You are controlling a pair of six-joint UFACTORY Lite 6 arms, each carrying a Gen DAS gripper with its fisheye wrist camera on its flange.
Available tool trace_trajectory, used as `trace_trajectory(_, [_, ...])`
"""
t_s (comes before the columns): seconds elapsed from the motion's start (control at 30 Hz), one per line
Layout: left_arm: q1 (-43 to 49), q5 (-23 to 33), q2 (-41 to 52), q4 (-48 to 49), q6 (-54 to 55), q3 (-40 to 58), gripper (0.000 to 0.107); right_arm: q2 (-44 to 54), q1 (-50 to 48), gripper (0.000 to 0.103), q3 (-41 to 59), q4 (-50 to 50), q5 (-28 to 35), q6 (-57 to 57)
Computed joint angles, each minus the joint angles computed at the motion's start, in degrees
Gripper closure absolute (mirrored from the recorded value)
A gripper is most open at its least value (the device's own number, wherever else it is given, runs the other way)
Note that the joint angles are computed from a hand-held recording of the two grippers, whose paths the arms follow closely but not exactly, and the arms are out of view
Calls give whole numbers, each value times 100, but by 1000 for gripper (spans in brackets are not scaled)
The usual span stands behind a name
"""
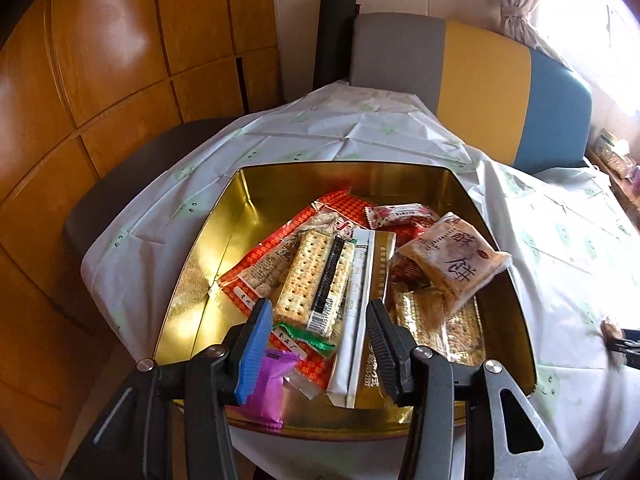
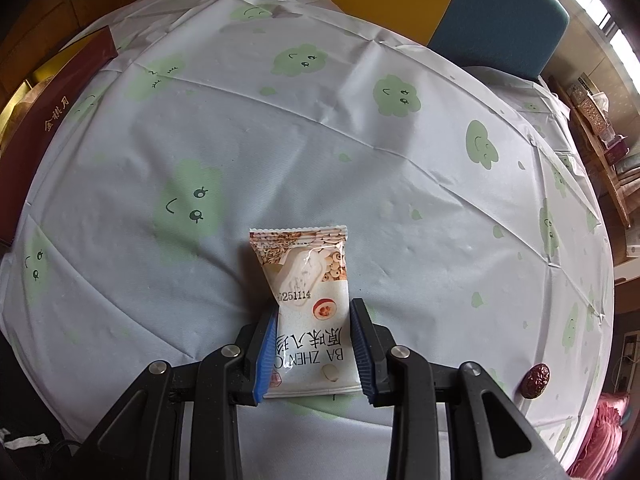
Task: Organize snacks
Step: 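Carry the white packet into the gold box and open the right gripper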
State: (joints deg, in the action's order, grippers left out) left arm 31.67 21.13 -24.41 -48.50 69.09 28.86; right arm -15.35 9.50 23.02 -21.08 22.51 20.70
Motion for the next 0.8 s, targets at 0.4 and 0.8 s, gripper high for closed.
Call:
trace_trajectory(0.4, [637, 534, -156, -466, 753, -75, 58, 354, 392, 69, 436, -426, 505, 1010])
trace_trajectory(0.8, [1138, 640, 203, -989, 1388, 52, 58, 341, 2313, 69, 1577, 379, 698, 1397])
